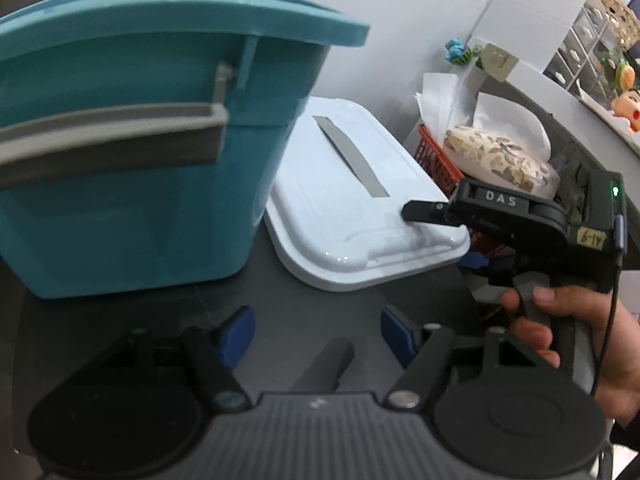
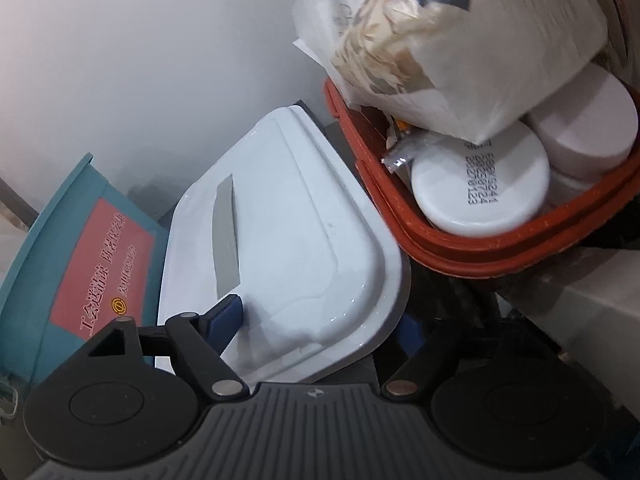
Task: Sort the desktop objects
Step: 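Straddle the white lid's edge with the right tool fingers and close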
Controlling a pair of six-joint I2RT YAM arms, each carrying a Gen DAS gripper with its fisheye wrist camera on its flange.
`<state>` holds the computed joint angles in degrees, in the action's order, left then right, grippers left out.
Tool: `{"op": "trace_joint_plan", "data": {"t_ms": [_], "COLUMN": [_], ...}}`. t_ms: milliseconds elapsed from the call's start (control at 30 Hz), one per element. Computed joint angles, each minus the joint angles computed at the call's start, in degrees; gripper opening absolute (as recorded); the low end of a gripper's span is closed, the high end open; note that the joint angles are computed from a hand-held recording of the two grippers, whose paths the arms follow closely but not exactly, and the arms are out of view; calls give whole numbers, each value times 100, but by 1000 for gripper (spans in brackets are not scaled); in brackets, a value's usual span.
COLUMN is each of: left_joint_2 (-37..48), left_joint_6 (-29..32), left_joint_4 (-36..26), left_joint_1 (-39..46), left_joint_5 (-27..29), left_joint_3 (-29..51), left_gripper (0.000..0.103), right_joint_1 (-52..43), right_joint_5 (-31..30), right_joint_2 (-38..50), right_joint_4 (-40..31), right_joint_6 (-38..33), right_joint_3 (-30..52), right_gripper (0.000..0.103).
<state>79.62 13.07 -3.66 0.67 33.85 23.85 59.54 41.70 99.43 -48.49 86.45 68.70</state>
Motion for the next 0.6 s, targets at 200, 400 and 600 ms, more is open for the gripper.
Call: {"op": "trace_joint_plan", "data": {"t_ms": [200,400,600], "left_joint_2": [-61,-63,-38], "left_joint_6": [7,22,50], "left_joint_4": [-13,-26,-46], "left_joint_1": [26,81,157], "left_joint_5": [32,73,162], "left_joint_3": [-10,15,59], "left_gripper": [73,73,73], "right_joint_1": [79,252,454], "right_joint_5": [50,119,168], "right_joint_2": [1,133,240], "right_joint_4": [-199,-525,-913], "right_joint_6": [112,309,677], "right_joint_3": [108,353,574], "right_gripper": [74,72,71]}}
